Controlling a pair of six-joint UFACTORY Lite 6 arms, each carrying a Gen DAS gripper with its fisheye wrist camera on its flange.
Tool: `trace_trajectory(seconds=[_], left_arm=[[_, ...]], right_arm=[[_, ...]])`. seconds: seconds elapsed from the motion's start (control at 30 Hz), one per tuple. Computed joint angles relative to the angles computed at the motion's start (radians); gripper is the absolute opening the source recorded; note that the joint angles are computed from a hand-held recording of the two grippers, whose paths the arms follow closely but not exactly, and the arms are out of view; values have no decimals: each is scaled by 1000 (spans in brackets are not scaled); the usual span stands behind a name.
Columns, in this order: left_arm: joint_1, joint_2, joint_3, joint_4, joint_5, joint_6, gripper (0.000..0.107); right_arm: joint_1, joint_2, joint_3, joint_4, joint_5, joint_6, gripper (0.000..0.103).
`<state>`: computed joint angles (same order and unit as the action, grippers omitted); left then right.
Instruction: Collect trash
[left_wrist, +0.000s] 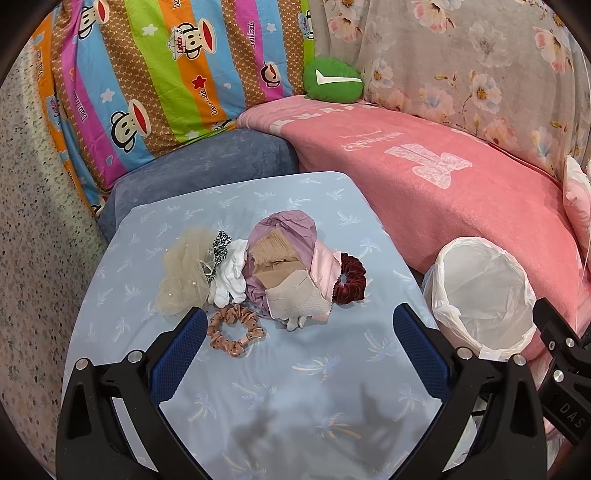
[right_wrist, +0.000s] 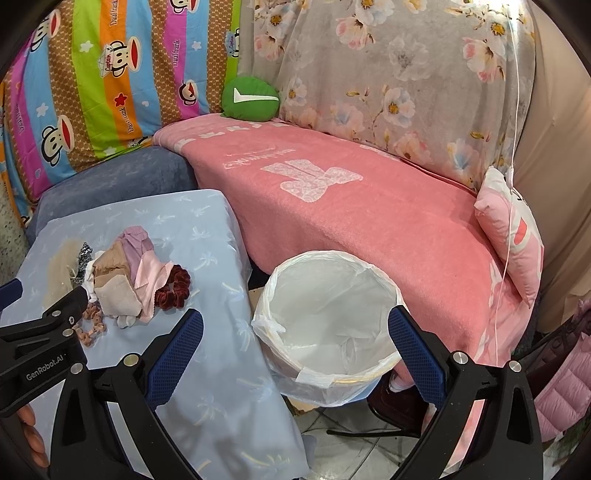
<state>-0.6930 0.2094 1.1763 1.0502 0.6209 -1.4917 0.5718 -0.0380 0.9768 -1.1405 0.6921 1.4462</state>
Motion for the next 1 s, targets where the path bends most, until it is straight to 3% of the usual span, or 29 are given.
trace_trajectory(seconds=[0.53,1.0], left_arm=[[1,22,30,-21,-6,7,96],[72,-44,-68,-35,-83,33,96]], right_arm=[[43,10,32,1,29,8,97],[87,58,57,3,41,30,97]])
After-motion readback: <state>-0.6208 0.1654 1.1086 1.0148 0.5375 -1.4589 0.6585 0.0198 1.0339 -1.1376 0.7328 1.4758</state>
